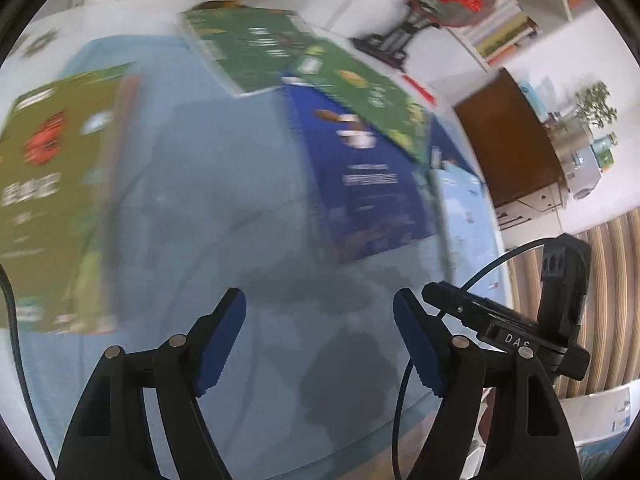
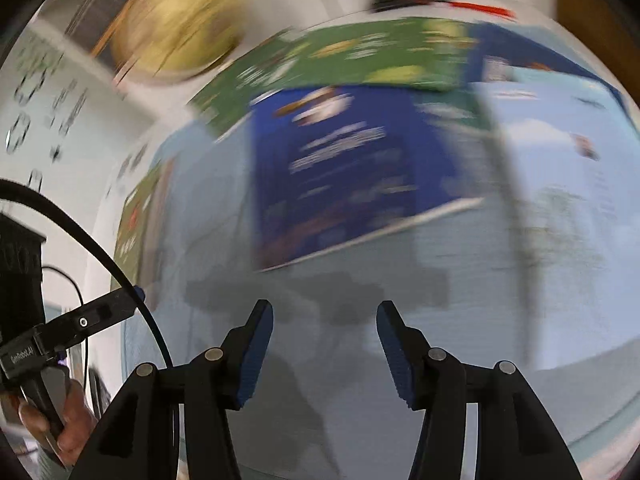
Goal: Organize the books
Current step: 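Move the right gripper to the light-blue willow book and grasp its edge, then lift the light-blue book off the pile with the right gripper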
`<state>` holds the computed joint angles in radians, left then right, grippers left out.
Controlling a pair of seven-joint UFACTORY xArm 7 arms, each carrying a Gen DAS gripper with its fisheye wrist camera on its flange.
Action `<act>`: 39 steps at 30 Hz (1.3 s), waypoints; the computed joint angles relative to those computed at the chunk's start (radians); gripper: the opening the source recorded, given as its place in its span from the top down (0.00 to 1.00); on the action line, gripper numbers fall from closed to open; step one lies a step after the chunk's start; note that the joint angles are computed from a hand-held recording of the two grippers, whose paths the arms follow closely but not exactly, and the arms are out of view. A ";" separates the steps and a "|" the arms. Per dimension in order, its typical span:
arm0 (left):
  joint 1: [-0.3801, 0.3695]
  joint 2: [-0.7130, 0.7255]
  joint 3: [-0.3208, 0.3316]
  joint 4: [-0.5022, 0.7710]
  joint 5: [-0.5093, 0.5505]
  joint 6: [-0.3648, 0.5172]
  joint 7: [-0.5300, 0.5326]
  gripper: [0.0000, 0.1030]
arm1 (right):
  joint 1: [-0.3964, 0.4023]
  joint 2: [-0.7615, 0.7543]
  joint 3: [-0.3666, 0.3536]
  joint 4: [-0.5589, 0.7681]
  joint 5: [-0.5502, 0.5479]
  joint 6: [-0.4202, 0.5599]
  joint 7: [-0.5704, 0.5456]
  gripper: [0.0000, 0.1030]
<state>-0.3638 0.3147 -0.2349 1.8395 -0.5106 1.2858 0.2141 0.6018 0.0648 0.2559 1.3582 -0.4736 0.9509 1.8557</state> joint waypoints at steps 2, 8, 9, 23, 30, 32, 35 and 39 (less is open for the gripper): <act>-0.034 0.000 -0.018 -0.003 0.004 -0.016 -0.023 0.27 | -0.011 -0.135 0.003 -0.127 0.011 0.033 0.028 0.49; -0.196 0.060 -0.072 0.046 0.066 -0.087 -0.099 0.27 | -0.075 -0.559 0.022 -0.486 0.118 0.111 0.072 0.47; -0.222 0.071 -0.073 0.051 0.087 -0.102 -0.117 0.27 | -0.081 -0.625 0.025 -0.536 0.132 0.125 0.073 0.47; -0.396 0.120 -0.089 -0.007 0.228 -0.237 -0.287 0.29 | -0.162 -0.812 0.106 -0.735 0.253 -0.013 -0.141 0.63; -0.362 0.031 -0.104 -0.118 0.201 -0.230 -0.265 0.29 | -0.155 -0.880 0.156 -0.804 0.387 -0.118 -0.175 0.63; -0.343 -0.005 -0.112 -0.163 0.170 -0.216 -0.237 0.29 | -0.116 -0.896 0.155 -0.848 0.452 -0.186 -0.176 0.63; -0.343 -0.041 -0.108 -0.206 0.172 -0.226 -0.231 0.29 | -0.111 -0.913 0.186 -0.857 0.474 -0.184 -0.164 0.63; -0.343 -0.040 -0.108 -0.230 0.158 -0.285 -0.256 0.31 | -0.142 -0.921 0.193 -0.855 0.455 -0.154 -0.173 0.63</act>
<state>-0.7069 0.2748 -0.3430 1.6096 -0.3529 1.0012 -0.0417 0.4600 -0.8557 0.4487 0.5031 -0.0189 0.7965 1.6827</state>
